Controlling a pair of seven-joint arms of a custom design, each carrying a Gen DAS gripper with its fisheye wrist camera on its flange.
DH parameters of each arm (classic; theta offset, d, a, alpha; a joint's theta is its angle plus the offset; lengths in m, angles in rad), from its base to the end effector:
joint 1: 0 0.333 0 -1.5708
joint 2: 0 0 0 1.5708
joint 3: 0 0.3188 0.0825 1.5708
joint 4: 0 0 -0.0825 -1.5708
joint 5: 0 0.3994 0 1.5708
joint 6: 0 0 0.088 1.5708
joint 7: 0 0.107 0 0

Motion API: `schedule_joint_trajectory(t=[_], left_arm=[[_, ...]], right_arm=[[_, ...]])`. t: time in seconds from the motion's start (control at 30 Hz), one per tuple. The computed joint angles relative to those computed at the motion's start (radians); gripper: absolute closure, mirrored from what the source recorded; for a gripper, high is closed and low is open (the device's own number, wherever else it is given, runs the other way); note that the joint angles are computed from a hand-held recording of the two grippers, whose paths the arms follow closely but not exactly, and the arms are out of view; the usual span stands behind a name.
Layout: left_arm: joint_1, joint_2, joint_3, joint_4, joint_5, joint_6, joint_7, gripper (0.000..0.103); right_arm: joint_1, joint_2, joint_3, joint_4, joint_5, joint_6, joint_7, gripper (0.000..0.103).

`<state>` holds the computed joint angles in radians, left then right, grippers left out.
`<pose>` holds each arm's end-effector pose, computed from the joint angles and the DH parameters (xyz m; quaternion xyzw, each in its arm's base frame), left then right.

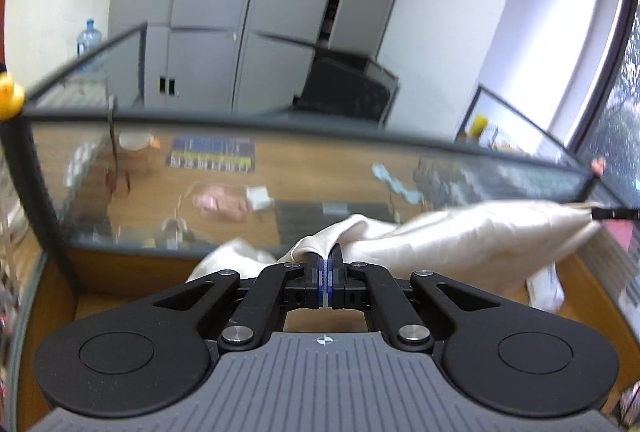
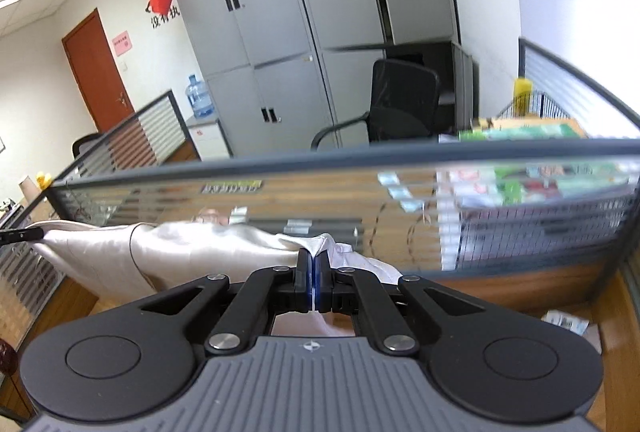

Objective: Fold clothes
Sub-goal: 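Lift the pinched hem high above the desk with both tools, then lower the hem over onto the shirt body and open both tools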

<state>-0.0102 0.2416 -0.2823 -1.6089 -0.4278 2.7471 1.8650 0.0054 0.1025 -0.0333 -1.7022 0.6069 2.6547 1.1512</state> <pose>0.6797 -0.1633 0.5951 -0.5514 0.6941 -0.4313 0.1678 0.6590 -0.0331 0.6201 -0.6217 0.6350 -0.2082 0.4085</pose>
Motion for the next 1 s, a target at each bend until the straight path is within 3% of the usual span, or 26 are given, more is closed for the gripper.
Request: schedule_joint_trajectory(t=[0.23, 0.6, 0.83, 1.0], left_arm=[[-0.006, -0.137, 0.013, -0.311, -0.149, -0.001, 0.042, 0.101], [-0.148, -0.367, 0.117, -0.703, -0.232, 0.010, 0.093, 0.101], [-0.221, -0.441, 0.167, -0.848, -0.189, 0.025, 0.042, 0.101], [-0.258, -0.456, 0.198, -0.909, -0.179, 0.014, 0.052, 0.101]], right_arm=[[0.026, -0.093, -0.007, -0.248, -0.100, -0.007, 0.084, 0.102], [0.036, -0.332, -0.004, -0.663, -0.252, -0.050, 0.230, 0.102], [0.027, -0.486, 0.006, -0.868, -0.290, -0.061, 0.286, 0.102], [0.019, -0.527, 0.023, -0.942, -0.337, -0.061, 0.320, 0.102]])
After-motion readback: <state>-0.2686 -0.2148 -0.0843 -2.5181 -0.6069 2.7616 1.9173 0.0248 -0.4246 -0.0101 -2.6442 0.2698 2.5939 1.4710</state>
